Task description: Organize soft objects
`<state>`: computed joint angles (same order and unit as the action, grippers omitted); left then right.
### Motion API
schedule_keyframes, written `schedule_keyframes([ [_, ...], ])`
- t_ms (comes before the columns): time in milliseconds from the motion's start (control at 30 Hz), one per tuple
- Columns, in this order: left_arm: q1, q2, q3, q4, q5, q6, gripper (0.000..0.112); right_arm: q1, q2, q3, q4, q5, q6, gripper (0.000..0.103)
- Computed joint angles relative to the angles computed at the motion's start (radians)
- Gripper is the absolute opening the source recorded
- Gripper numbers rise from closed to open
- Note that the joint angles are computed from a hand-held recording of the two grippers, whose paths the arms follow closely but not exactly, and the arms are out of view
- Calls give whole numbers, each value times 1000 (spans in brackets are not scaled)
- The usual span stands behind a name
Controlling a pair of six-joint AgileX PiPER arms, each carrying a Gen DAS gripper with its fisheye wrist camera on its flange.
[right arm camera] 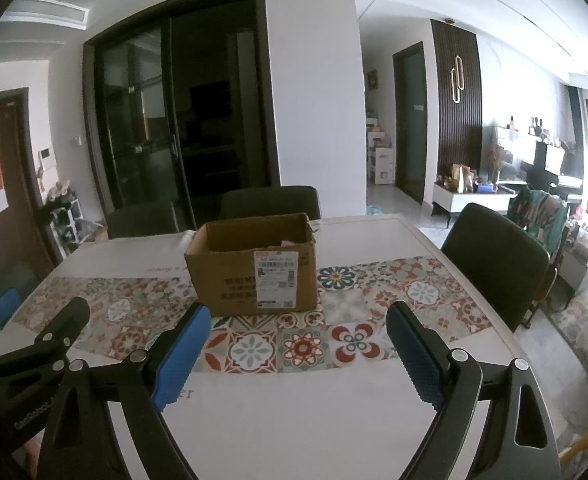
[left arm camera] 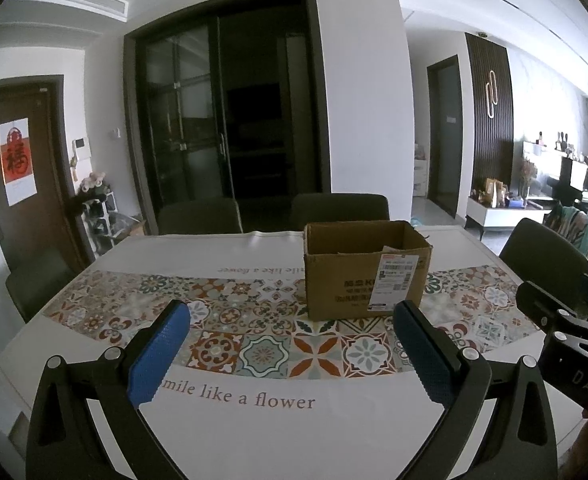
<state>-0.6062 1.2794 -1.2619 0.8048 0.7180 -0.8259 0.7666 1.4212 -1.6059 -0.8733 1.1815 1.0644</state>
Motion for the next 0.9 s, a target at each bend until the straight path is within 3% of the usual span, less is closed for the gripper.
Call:
schedule_keyframes([
  [900, -24, -24, 25, 20, 10, -28, 103, 29, -15, 11, 1, 17, 23, 91],
])
